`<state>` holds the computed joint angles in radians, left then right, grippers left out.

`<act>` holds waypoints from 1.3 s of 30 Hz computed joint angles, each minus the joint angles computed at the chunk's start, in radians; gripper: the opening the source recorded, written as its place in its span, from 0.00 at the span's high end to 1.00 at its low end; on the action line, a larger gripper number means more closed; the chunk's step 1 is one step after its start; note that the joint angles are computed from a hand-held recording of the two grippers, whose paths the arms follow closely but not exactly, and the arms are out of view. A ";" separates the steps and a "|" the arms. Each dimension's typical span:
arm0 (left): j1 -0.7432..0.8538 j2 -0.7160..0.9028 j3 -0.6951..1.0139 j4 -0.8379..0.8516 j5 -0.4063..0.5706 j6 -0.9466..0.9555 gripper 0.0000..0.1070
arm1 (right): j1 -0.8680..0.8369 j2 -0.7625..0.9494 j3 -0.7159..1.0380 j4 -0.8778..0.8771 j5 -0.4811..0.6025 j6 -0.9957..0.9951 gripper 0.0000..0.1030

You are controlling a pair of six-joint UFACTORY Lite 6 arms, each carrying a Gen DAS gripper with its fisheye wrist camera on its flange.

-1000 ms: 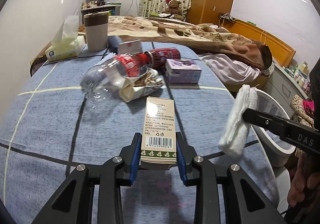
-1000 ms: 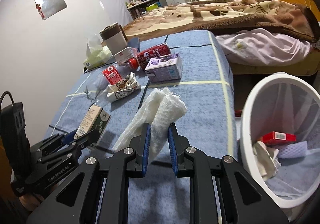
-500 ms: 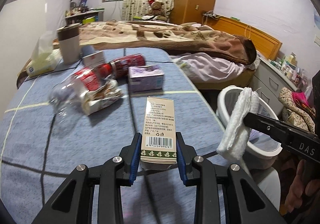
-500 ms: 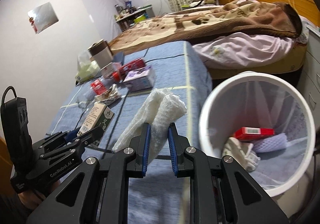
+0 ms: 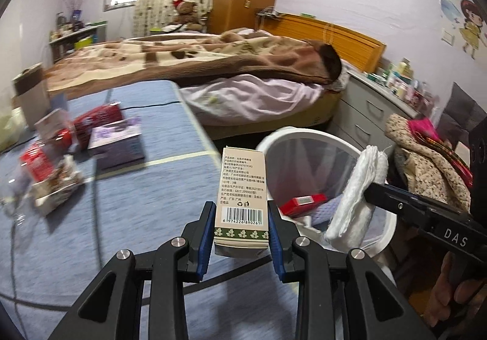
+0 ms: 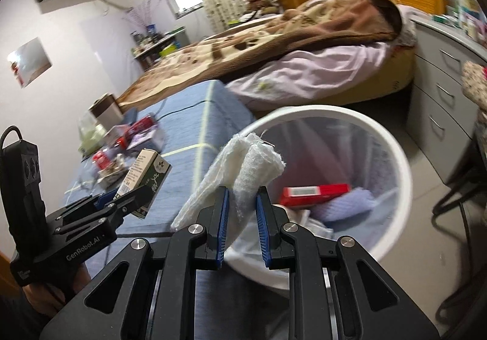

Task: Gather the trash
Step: 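Carry the box and towel over the wastebasket and open both tools to drop them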

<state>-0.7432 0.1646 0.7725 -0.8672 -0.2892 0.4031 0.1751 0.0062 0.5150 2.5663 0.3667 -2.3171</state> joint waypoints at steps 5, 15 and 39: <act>-0.014 0.121 0.130 0.149 0.035 -0.124 0.69 | -0.084 0.000 -0.023 -0.054 0.011 0.027 0.82; -0.023 0.347 0.379 0.497 0.116 -0.429 0.69 | -0.152 0.050 0.005 -0.120 -0.028 0.062 0.78; 0.041 0.180 0.172 0.609 0.086 -0.573 0.52 | -0.076 -0.006 -0.007 -0.133 -0.025 0.099 0.50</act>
